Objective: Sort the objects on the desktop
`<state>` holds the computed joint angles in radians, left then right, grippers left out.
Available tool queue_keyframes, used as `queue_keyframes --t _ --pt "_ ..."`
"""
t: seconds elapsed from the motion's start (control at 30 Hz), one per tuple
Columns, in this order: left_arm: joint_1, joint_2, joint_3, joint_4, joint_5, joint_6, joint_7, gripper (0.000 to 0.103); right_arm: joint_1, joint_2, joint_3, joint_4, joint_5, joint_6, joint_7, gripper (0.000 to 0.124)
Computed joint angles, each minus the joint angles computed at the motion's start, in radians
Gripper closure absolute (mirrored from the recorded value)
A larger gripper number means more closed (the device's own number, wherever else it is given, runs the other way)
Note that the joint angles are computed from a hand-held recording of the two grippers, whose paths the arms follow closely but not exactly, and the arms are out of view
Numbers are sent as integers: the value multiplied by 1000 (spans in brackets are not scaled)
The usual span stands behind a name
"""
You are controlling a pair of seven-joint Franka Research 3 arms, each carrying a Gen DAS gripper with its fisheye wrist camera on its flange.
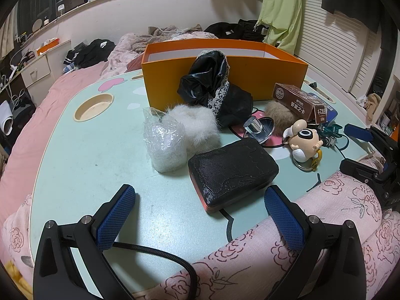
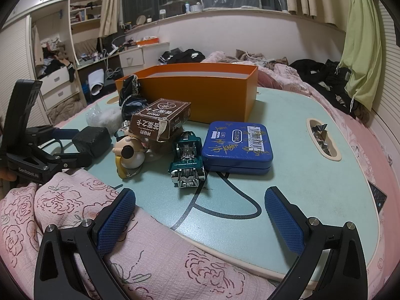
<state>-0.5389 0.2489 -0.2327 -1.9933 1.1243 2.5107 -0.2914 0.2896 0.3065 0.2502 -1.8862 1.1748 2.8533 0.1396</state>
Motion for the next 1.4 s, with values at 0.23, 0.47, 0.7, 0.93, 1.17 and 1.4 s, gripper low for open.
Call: queue_keyframes --t 0.23,0.47,0.7,0.93,1.17,1.4 --pt "0 0 0 0 -1 -1 4 0 -1 0 1 0 -1 -1 1 21" --pt "0 0 0 -1 0 -2 6 0 0 5 2 4 2 1 -1 21" --pt "0 -1 0 -2 0 -3 9 0 -6 16 11 14 17 -12 -15 21" --pt "0 -1 -1 -2 0 -4 13 0 -15 16 7 21 60 -23 -51 21" --pt "-1 -4 -2 -7 2 -5 13 0 -23 13 9 40 182 12 -128 21" --pt "0 -3 -2 -7 3 -6 18 0 107 113 -119 187 -160 95 340 23"
